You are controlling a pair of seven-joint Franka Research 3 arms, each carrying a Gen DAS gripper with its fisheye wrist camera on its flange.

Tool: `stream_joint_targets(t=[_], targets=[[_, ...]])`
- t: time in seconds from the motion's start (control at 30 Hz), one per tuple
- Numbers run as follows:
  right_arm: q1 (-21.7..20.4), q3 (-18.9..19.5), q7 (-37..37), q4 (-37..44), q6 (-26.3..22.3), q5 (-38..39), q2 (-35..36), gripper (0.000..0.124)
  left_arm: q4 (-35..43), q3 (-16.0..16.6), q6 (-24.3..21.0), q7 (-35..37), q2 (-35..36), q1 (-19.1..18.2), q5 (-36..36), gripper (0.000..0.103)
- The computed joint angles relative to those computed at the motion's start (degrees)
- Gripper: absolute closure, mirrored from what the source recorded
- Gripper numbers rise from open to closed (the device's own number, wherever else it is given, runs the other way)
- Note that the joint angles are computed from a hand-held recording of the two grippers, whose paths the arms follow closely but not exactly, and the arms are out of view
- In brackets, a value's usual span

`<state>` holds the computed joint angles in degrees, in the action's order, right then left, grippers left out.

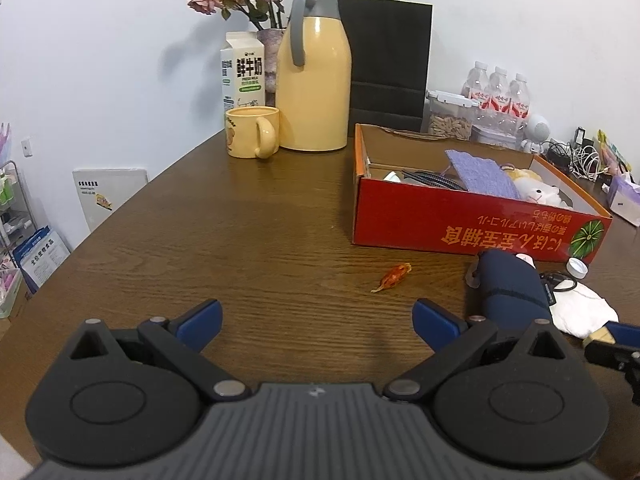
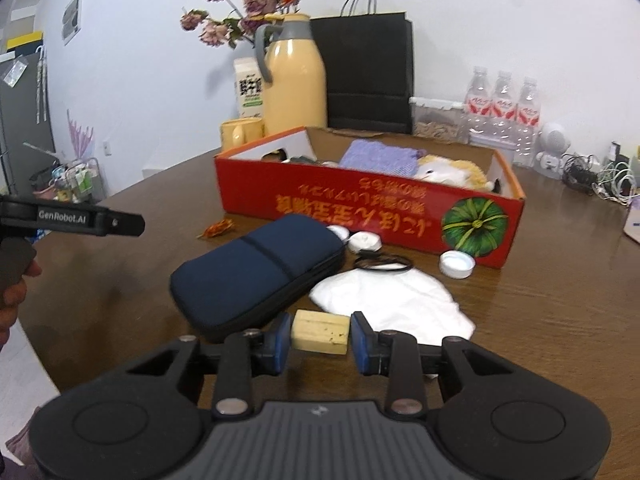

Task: Organize objects
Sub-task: 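Grasp the orange candy with the left gripper while the right gripper grasps the yellow sponge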

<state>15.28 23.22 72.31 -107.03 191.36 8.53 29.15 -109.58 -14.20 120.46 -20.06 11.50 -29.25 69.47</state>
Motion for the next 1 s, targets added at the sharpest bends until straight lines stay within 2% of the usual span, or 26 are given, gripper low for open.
stream_joint_targets(t=[0.33,0.5,0.63,0.73,0.83,0.87,0.9,0.93,1.0], targets=[[4.4,-6.2,1.2,3.6,1.4,2.0,1.4,0.093,7.3,2.4,1.9,5.5,5.8,0.0,1.2,0.0],[7.5,-10.0,1.5,6.9,1.2,3.6,3.0,0.093,12.7,4.0,2.1,9.5,9.9,-0.2,-1.9,0.0],[8.0,-10.6,1.3,9.0,0.9,4.1,4.2,0.093,15.8,5.4,2.0,11.4,12.6,-0.6,-4.4,0.001],[7.7,-10.3,1.1,9.9,0.3,4.1,4.8,0.093,17.0,6.1,3.3,13.4,13.8,-0.5,-5.7,0.016],[7.8,-10.5,0.9,10.8,-0.6,4.4,5.4,0.093,16.7,6.7,5.5,14.3,14.1,-0.5,-6.5,0.036],[7.8,-10.5,0.8,11.0,-0.7,4.5,5.6,0.093,16.3,7.0,6.1,14.0,13.9,-0.7,-6.0,0.054],[7.8,-10.5,0.7,11.2,-0.9,4.7,5.7,0.093,15.8,7.2,7.1,13.7,13.6,-0.8,-5.4,0.077],[7.7,-10.5,0.7,11.4,-1.0,4.8,5.8,0.093,15.4,7.3,8.0,13.5,13.4,-0.8,-4.9,0.086],[7.5,-10.2,0.5,11.5,-1.0,4.9,6.0,0.093,15.6,7.4,7.7,13.8,13.6,-1.2,-4.6,0.09]])
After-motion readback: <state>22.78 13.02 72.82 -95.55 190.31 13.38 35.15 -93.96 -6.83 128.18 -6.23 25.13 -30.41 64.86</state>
